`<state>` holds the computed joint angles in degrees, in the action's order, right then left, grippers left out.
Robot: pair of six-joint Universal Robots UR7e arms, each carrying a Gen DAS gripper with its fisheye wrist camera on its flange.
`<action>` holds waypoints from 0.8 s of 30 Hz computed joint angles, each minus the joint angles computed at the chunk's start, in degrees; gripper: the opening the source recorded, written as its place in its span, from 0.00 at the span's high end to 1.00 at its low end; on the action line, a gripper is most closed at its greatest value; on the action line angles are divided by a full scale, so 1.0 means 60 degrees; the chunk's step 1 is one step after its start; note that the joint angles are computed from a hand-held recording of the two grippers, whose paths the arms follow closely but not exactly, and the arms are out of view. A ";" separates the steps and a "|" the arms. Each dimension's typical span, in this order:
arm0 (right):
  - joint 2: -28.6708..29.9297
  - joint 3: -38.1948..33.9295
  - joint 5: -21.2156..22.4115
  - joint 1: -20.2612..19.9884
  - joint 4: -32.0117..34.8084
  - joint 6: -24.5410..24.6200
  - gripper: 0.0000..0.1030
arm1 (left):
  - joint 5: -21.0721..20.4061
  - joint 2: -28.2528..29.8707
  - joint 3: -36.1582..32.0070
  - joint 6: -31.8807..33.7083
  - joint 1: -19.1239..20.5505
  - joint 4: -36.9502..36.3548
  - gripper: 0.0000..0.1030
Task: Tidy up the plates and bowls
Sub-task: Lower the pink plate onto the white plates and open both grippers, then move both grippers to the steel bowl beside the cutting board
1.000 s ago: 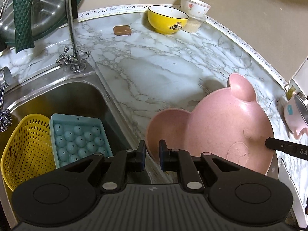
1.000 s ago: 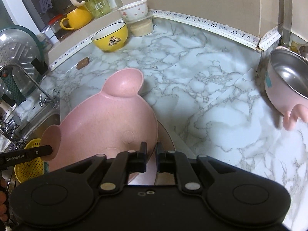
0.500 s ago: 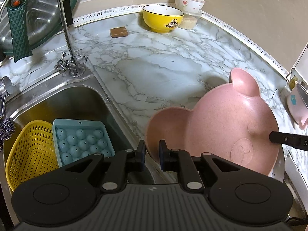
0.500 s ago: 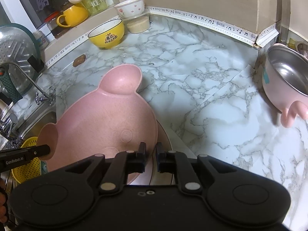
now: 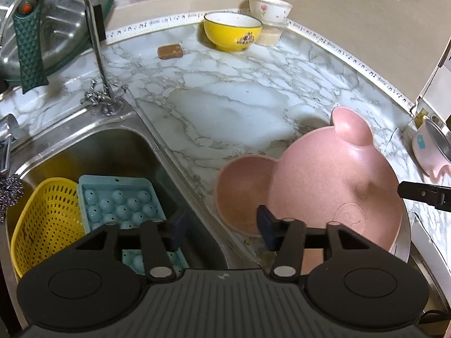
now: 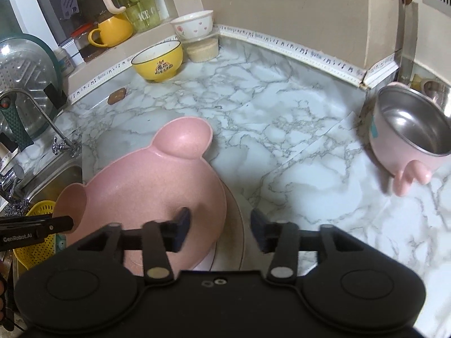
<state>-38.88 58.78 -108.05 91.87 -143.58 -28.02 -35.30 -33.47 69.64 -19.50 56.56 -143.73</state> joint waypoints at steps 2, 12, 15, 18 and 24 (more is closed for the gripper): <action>-0.0132 0.0189 0.0035 0.0016 -0.0174 -0.0144 0.41 | 0.0055 -0.0112 0.0161 -0.0007 -0.0053 -0.0051 0.48; -0.0817 0.1161 0.0374 0.0159 -0.1346 -0.0850 0.10 | 0.0109 -0.0373 0.0732 0.1069 -0.0479 -0.1481 0.32; -0.0991 0.1430 0.0387 0.0211 -0.1754 -0.1031 0.03 | -0.0097 -0.0279 0.0636 0.1632 -0.0573 -0.1931 0.30; -0.1180 0.1723 0.0414 0.0241 -0.2216 -0.1213 0.01 | -0.0183 -0.0088 0.0480 0.2139 -0.0668 -0.2397 0.24; -0.1531 0.2026 0.0514 0.0177 -0.2609 -0.1220 0.00 | -0.0597 0.0394 -0.0244 0.2656 -0.0766 -0.2333 0.24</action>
<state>-48.06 70.93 -104.96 92.94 -159.24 -35.34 -38.89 -31.11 68.18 -3.56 51.96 -157.72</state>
